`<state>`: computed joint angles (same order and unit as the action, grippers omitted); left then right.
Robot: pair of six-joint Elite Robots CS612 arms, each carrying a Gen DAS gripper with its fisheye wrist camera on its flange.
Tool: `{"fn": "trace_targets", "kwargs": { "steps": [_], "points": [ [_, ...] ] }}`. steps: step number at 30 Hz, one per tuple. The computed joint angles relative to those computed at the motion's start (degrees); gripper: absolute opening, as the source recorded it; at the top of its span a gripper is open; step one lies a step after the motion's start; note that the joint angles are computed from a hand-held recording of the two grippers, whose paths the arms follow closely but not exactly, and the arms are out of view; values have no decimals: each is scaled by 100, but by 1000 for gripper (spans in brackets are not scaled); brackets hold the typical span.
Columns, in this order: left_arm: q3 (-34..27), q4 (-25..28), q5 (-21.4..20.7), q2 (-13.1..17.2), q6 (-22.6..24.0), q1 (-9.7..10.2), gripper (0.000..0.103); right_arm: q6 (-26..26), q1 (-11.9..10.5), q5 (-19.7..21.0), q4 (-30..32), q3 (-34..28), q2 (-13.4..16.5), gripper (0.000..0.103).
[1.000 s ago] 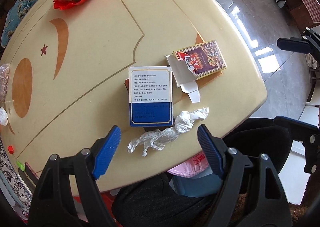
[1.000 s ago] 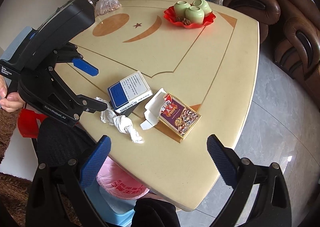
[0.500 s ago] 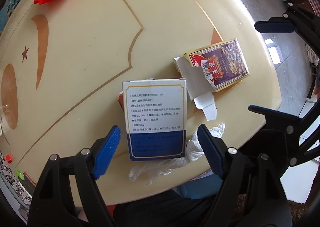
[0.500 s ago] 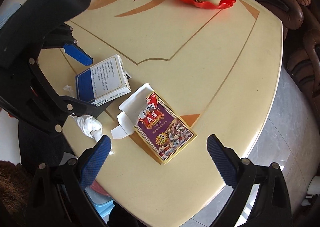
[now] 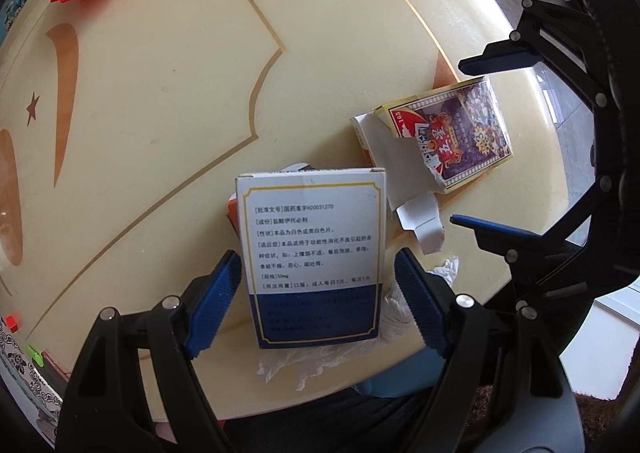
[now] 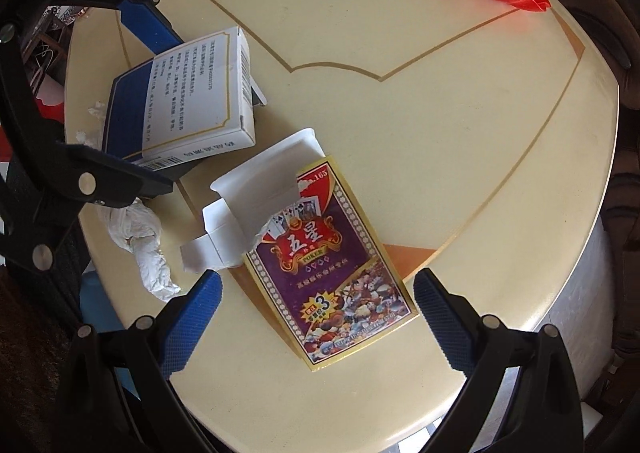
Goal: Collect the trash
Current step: 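Grasp the white medicine box with the left tool while the right tool grasps the purple card box, then lift the white box and purple card box and carry them over the pink bin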
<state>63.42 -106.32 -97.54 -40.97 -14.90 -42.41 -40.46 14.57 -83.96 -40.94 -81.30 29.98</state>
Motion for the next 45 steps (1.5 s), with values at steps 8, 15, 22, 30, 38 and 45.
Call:
{"fn": "trace_targets", "kwargs": {
  "steps": [8,15,22,30,38,45],
  "points": [
    [55,-53,-30,13,-10,62,77,31,27,-58,-299,-184,143,93],
    [94,-201,-91,31,-11,159,67,503,15,35,-430,-563,305,75],
    [302,-471,-48,-113,-74,208,61,1325,26,-259,-571,-785,379,70],
    [594,-720,-74,-314,-268,309,61,2089,-72,-332,-537,-852,354,67],
    [858,-939,31,-593,-478,268,61,2371,17,-420,-669,-931,249,66],
    [957,-1113,216,-769,-677,101,61,2523,66,-502,-724,-1093,123,66]
  ]
}}
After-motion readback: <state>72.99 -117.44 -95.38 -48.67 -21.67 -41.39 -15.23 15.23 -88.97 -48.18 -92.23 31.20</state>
